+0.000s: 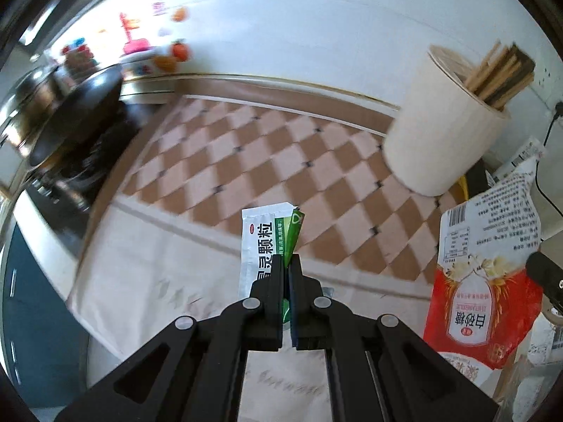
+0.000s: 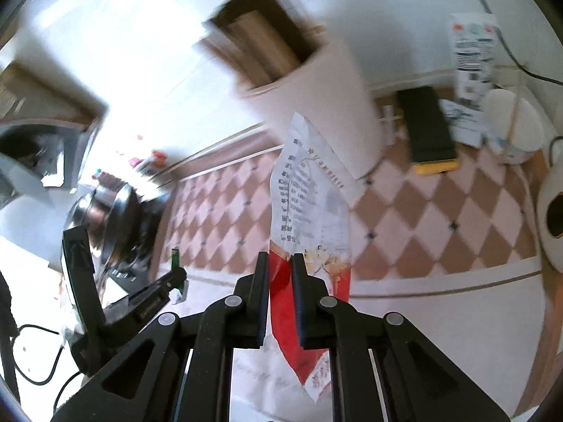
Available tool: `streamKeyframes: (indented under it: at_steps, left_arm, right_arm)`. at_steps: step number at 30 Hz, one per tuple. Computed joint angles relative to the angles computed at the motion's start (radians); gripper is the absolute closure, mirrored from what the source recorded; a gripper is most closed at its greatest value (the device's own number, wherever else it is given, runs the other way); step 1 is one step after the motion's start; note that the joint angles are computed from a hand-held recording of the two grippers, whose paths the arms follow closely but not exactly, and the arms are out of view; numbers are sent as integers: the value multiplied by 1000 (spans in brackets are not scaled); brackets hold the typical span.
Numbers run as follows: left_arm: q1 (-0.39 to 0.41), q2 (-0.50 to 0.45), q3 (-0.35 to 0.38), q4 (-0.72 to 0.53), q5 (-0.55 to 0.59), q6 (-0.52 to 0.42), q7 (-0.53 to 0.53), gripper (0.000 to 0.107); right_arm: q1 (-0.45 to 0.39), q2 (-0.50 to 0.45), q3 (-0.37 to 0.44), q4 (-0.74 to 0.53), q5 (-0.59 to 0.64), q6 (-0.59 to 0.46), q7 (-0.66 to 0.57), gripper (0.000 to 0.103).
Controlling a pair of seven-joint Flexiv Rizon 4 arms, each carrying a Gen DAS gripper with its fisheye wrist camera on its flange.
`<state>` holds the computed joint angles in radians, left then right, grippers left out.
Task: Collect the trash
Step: 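Carry the sachet and snack bag to the bin and open both tools over it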
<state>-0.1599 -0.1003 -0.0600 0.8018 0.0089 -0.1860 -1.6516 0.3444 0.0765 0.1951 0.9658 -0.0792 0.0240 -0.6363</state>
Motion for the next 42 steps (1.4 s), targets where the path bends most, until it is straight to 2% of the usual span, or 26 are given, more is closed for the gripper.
streamKeyframes:
  at_steps: [6,16,19,24,29,34,38,42]
  left_arm:
    - [113,204,108,200,-46,29,38,107]
    - [334,484,318,452,-41,-24,175,107]
    - [408,529,390,511,-13,-62,216,107]
    - [518,563,487,640,29,-88,268,107]
    - [606,562,557,827,35,-23,303,106]
    - [686,498,631,1071,-14,143,335,106]
    - [742,378,671,1254,-91,323,401,106]
    - [803,181,674,1402,-221,504,514,106]
  right_arm:
    - [141,-83,77,-96,-83,-7,16,91]
    - [498,-267,114,-250,-192,22,57,92]
    - [593,-328,115,-281,-165,48,64,92]
    - [674,-420,112,-278,-51,103,37,92]
    - [684,-488,126,-179,83,197,5,92]
    - [676,-571,150,-35,173,335,-63,92]
    - [667,-687,173,62,235,477,-130,92]
    - [670,-828,183,100,256,596,-195,92]
